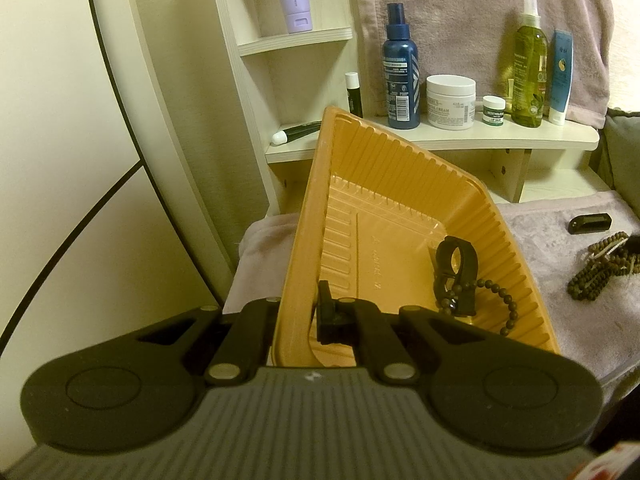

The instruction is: Organize jewelry

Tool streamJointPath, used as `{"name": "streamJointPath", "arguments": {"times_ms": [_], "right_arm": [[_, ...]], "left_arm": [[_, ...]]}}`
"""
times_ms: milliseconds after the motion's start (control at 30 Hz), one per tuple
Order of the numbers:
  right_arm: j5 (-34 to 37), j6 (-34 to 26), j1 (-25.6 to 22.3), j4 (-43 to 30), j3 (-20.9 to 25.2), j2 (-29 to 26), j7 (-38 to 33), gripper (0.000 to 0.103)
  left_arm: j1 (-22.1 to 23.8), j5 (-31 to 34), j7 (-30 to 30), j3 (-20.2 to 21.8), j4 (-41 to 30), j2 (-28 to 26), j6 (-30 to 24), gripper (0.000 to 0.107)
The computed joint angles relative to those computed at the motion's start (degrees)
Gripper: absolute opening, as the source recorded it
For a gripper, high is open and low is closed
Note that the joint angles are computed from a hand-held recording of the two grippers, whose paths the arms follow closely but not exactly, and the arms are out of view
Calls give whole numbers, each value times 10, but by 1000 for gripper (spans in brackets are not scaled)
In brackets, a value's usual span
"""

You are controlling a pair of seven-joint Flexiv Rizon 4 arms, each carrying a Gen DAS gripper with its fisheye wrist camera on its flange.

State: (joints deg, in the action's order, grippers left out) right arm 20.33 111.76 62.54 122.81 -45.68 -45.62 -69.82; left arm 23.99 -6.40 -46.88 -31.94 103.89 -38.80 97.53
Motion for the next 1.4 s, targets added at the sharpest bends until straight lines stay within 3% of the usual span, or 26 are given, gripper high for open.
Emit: {"name": "streamJointPath", "arguments": {"times_ms": [267,467,900,1000,1133,1400], "right_arm": [[34,26,32,5,-73,30,-20,2],[48,44,44,-3,-102,59,-56,2],[77,68,18,-59,-60,115,-155,2],[76,70,0,-77,-28,132,-175,2],[55,70,-49,-102,48,157,-192,2],[-34,62,-203,-166,261,173,-199,2]], "left_arm": [[1,0,-1,-1,0,-1,0,4],[3,0,0,-3,-1,-2,-1,4],[6,0,-1,-7,0,-3,0,4],[7,0,-2,-8,0,-3,0,4],[8,0,-3,-9,1,-3,-1,4],[14,-1,-2,-15,2,-3,-2,4]]}}
